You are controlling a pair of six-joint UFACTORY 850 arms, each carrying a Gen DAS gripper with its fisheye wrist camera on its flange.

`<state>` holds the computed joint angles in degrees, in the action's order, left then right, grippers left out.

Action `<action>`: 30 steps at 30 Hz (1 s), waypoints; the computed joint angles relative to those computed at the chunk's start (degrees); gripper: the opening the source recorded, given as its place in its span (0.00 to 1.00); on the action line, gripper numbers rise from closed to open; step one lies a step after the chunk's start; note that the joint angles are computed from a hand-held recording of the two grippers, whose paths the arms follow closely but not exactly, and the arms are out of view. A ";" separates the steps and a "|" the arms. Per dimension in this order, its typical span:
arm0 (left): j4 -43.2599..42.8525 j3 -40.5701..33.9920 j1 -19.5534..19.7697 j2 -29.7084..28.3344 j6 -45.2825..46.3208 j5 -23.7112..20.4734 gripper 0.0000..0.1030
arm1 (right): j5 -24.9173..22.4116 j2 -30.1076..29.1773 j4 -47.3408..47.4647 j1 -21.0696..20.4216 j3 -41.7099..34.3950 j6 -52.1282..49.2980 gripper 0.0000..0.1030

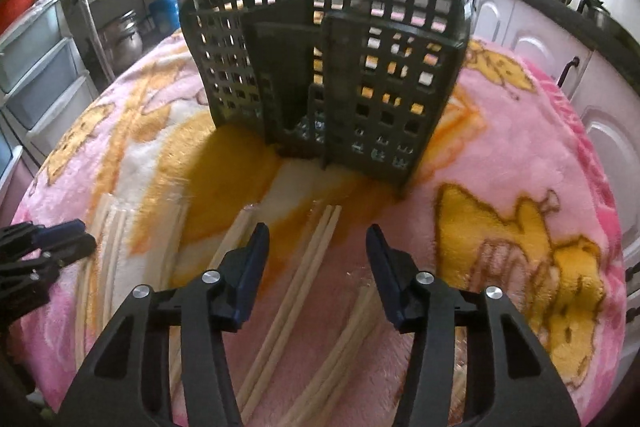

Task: Organize utensils
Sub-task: 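Close the left tool on a wrapped chopstick while the right tool grasps another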

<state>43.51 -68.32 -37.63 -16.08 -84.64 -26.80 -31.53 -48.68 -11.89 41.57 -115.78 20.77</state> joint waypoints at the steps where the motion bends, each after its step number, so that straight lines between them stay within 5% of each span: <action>1: -0.99 0.05 0.50 0.00 0.88 0.53 0.26 | -0.79 -0.69 0.73 -0.01 -1.02 -0.58 0.44; 8: -9.98 -1.78 2.70 -1.42 10.35 2.57 0.26 | -7.72 -6.38 5.37 -0.66 -10.24 -2.64 0.30; 12: -14.06 -3.60 3.53 -2.67 15.32 2.03 0.26 | -9.76 -8.02 8.42 -0.69 -13.77 -4.95 0.12; 20: -18.07 -4.73 4.93 -2.78 20.40 2.37 0.05 | -2.41 -2.37 15.96 -1.30 -6.74 -12.14 0.06; 30: 0.58 -4.20 3.54 1.84 5.59 4.29 0.01 | 9.19 6.54 30.13 -2.32 4.82 -25.17 0.06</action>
<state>44.09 -72.52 -34.08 -14.25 -79.04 -22.51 -22.33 -42.14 18.24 39.25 -110.96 -4.40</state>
